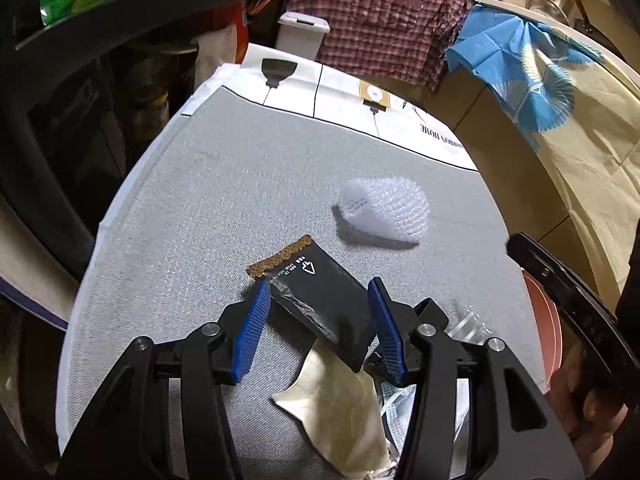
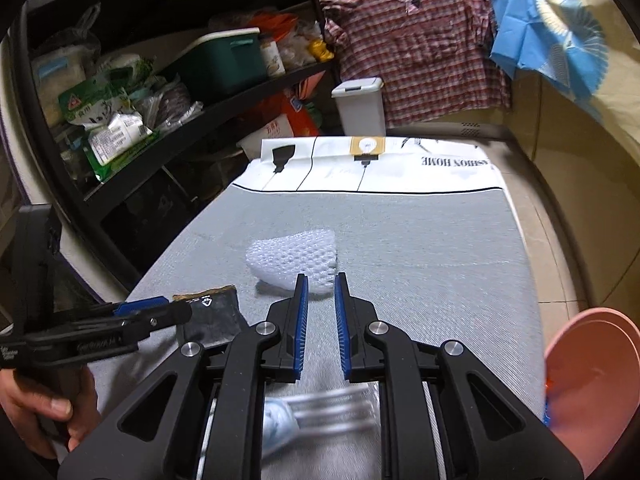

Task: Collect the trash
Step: 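Grasp the black sachet with the left gripper while the right gripper grasps the white foam net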

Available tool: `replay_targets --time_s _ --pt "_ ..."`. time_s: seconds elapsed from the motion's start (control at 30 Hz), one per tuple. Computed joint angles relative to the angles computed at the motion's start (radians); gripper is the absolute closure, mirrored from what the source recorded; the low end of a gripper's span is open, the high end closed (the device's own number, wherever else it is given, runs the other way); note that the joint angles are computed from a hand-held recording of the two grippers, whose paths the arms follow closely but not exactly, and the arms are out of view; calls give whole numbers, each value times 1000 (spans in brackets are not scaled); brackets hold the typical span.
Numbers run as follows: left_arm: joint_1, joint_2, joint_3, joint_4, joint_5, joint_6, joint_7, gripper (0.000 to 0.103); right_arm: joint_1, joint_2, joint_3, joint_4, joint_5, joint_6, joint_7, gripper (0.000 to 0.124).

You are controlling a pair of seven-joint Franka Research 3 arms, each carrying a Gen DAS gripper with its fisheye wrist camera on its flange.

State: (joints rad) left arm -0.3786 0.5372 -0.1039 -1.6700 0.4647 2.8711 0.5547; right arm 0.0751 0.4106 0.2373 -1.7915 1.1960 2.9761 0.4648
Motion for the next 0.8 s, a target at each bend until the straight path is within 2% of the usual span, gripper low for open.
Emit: replay_targets --time_s 0.27,0.43,0.6,0.8 --pt "45 24 -45 18 -87 -29 32 53 40 139 -72 169 -273 -141 294 88" --pt "60 39 -65 29 -135 -42 60 54 17 231 -69 291 -380 -243 442 87" --pt "51 33 -53 26 -149 -53 51 54 0 287 -53 368 -443 -311 496 87" --pt "74 18 -83 1 -200 -50 42 54 -4 318 -43 407 -481 -339 515 87"
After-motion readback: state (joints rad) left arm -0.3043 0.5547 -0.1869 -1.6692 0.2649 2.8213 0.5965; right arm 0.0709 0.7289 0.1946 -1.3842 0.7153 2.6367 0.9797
